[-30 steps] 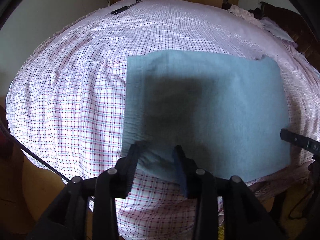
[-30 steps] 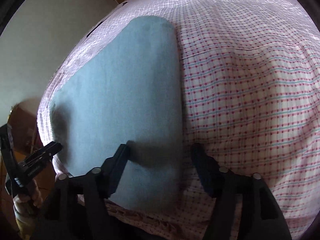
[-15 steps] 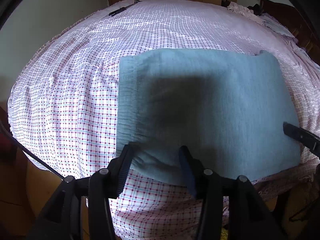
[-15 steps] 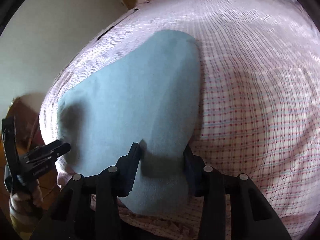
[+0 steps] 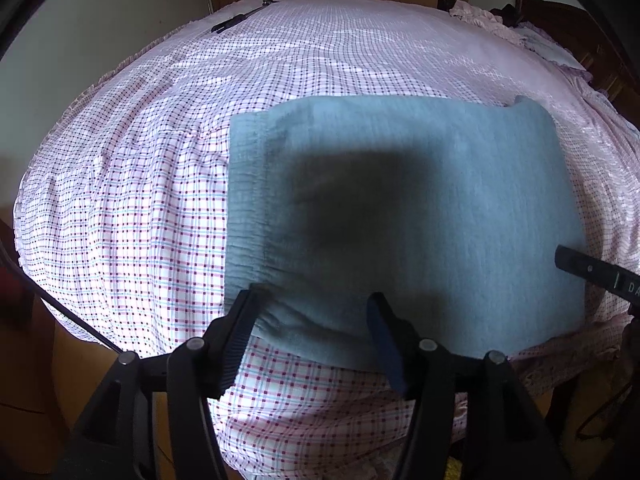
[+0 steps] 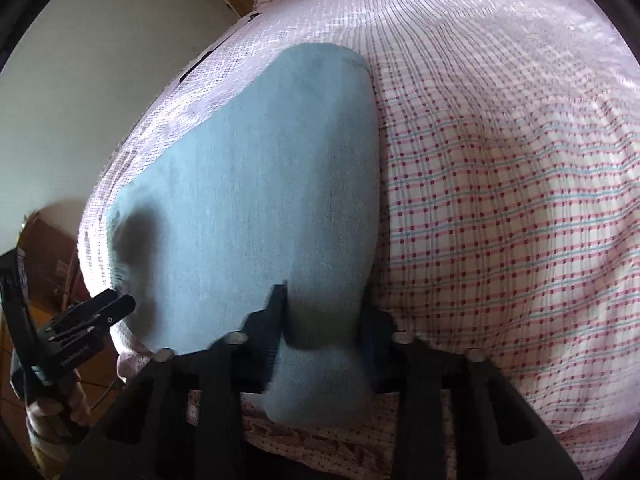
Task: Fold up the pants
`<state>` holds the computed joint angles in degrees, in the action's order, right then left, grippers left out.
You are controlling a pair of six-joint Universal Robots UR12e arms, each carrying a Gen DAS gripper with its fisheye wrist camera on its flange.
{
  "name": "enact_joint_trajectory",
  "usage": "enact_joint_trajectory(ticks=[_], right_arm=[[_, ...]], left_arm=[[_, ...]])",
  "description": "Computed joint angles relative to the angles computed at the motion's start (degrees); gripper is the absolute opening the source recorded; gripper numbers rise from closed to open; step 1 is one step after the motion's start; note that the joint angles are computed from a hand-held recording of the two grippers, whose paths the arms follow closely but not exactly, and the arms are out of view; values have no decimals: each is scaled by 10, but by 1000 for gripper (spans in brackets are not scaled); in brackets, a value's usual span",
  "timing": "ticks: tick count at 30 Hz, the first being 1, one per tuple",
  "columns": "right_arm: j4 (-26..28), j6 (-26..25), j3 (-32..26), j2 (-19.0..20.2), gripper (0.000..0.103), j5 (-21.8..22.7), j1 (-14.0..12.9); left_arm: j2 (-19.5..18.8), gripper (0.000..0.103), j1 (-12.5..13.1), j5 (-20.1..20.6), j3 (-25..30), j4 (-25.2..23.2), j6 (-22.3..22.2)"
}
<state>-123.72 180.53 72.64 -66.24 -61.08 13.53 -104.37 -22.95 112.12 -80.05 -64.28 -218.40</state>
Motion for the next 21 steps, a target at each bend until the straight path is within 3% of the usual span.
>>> enact_joint_trajectory(ticks=[6, 13, 21], right_arm=[[-28, -25, 10, -13, 10, 0, -1], [-69, -55, 23, -30, 9, 0, 4], [-101, -95, 23, -36, 8, 32, 10]], left_arm=[[5, 61, -3, 5, 0, 2, -6], [14, 61, -4, 14, -3, 10, -19], [25, 61, -3, 17, -11, 30, -22]])
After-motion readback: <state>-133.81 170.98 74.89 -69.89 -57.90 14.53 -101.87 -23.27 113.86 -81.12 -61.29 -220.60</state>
